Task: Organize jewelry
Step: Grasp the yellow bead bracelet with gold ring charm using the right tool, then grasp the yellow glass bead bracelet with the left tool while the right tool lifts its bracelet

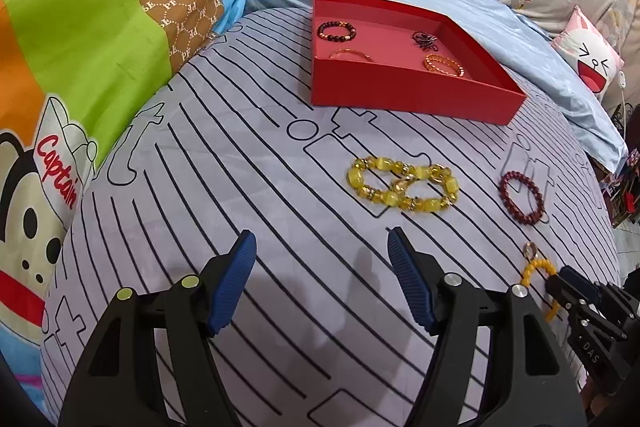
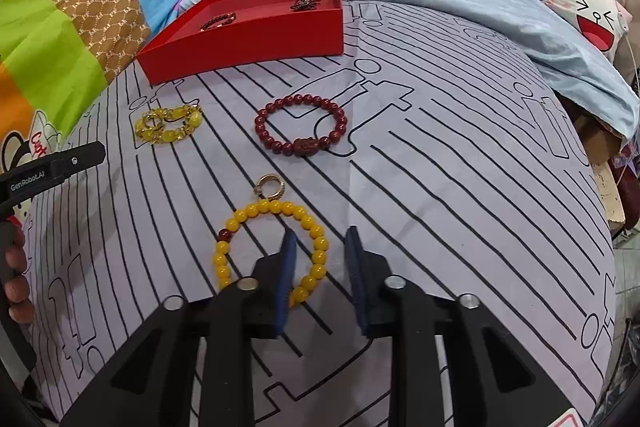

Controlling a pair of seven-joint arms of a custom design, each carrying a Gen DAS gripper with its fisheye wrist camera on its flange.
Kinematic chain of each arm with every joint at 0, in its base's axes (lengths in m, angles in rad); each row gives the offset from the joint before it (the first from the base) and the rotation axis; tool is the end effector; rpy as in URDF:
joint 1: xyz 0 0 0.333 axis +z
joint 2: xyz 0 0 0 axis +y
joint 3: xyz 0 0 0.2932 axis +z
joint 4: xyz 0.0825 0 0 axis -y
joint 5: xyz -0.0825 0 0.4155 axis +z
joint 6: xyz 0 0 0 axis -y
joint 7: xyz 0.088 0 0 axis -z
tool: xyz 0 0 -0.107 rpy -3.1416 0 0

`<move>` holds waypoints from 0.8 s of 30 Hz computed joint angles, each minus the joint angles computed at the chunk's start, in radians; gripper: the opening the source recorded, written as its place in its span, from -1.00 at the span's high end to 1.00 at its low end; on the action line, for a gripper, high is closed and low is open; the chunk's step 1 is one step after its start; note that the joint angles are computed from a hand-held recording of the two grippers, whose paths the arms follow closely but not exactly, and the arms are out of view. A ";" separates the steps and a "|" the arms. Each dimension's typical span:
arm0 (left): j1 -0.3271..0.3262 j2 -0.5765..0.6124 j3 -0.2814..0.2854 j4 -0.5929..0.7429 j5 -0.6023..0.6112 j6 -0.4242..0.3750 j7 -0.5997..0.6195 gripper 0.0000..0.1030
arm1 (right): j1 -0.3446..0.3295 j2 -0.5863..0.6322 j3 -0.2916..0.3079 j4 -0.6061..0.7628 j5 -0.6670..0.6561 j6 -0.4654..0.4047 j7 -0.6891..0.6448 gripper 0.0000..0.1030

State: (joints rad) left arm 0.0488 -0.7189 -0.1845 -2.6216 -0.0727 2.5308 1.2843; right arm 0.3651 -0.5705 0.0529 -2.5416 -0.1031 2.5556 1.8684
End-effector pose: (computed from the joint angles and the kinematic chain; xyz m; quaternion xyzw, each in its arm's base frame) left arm 0.4207 -0.0592 0.5109 -0.7378 0.6013 -0.2365 0.1954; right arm 0.4180 0.1882 0.4972 -0.7373 0.6093 -0.1685 0.2383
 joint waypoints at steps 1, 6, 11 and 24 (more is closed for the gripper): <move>0.000 0.010 0.002 0.004 -0.003 0.006 0.000 -0.26 | -0.001 0.000 -0.002 -0.001 0.001 0.004 0.001 0.76; 0.010 0.077 -0.006 0.041 0.009 0.034 -0.001 -0.25 | 0.000 0.003 -0.008 -0.001 0.015 0.012 0.003 0.82; 0.015 0.142 -0.003 0.079 0.015 0.071 -0.008 -0.20 | 0.005 0.013 -0.014 0.004 0.029 0.019 -0.006 0.82; 0.033 0.234 -0.046 0.126 0.146 0.118 -0.068 0.24 | 0.003 0.035 -0.006 0.021 0.026 0.028 -0.004 0.82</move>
State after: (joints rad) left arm 0.0815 -0.4849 -0.2303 -2.4952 0.0735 2.6486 1.2165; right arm 0.3682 -0.5355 0.0467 -2.5209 -0.0771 2.5833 1.8644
